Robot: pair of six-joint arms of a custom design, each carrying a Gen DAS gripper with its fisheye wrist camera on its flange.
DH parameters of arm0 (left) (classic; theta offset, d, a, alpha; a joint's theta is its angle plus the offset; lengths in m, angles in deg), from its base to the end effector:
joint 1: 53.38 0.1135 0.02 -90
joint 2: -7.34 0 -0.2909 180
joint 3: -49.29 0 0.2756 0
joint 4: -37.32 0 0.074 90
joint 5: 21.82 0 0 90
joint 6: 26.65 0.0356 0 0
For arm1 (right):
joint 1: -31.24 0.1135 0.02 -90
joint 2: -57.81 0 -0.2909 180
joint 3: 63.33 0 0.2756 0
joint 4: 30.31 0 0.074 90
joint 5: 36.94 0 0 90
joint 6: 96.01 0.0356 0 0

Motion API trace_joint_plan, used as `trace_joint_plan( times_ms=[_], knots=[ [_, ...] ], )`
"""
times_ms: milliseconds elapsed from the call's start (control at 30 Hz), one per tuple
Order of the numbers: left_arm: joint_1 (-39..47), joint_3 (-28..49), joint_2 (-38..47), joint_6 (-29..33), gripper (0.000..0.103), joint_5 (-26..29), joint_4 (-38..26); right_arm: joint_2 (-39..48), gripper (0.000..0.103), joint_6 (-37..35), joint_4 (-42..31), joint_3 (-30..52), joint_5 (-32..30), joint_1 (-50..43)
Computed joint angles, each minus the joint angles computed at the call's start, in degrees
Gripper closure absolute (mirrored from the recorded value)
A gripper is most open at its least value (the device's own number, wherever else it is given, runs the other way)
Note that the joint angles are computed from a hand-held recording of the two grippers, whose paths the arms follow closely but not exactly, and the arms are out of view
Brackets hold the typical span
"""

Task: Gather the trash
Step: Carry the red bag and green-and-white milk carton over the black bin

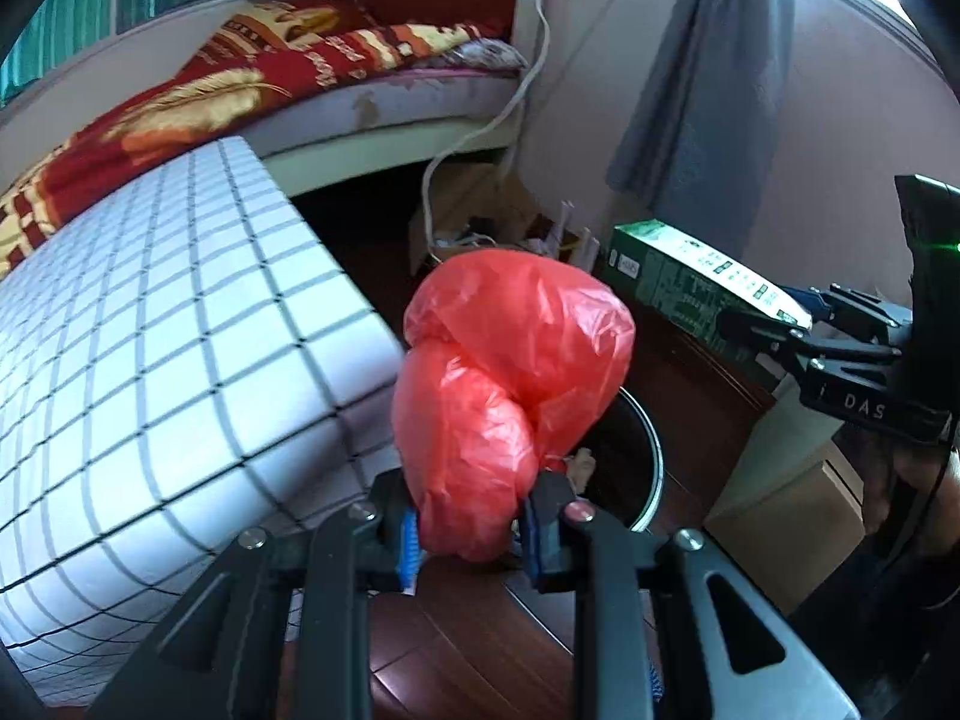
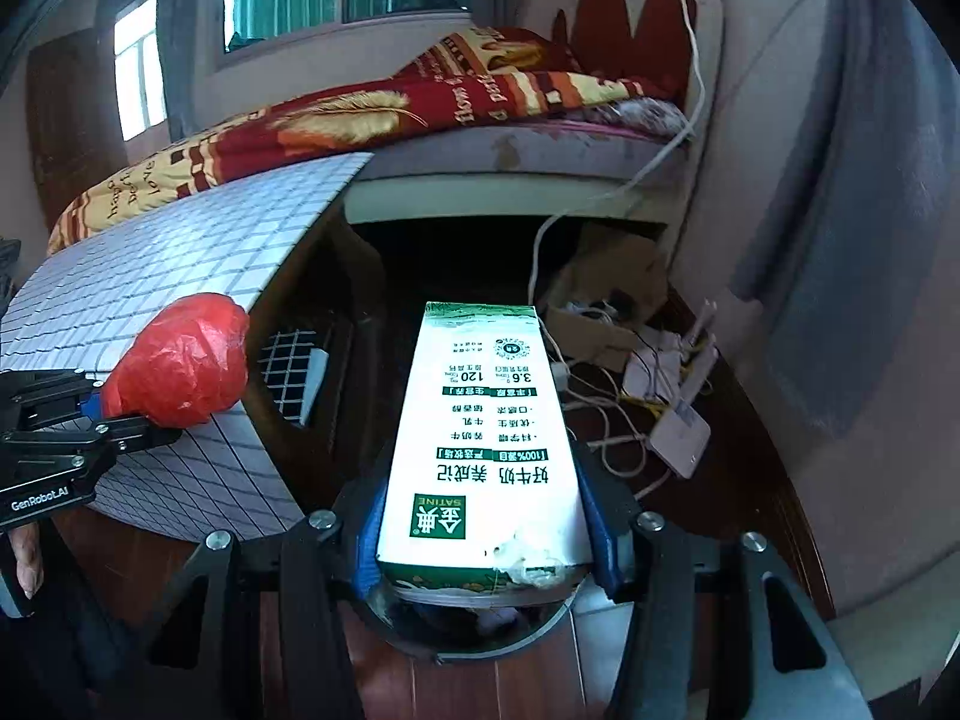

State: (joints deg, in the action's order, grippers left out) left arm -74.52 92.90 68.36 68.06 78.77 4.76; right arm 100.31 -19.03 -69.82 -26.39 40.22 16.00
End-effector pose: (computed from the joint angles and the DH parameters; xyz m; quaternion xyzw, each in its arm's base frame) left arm 0.1955 -0.0826 0.2021 0.2401 0.9048 -0.1345 0.3249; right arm 0.1532 -0.0335 0.2064 -0.0249 0.9190 0.0075 0.3935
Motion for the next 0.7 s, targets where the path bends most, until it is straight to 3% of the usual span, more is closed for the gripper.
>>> trace_joint_plan(
  times_ms=[467, 700],
  knots=[
    [-11.7, -2.2, 11.6, -5.7, 0.076, -4.4, 8.0, -2.1, 0.047, -14.6, -3.4, -6.4, -5.6, -13.8],
    [-12.8, -1.8, 18.7, -7.3, 0.076, -4.7, 11.5, 2.6, 0.047, -18.3, -0.7, -8.3, -6.6, -17.2]
  ],
)
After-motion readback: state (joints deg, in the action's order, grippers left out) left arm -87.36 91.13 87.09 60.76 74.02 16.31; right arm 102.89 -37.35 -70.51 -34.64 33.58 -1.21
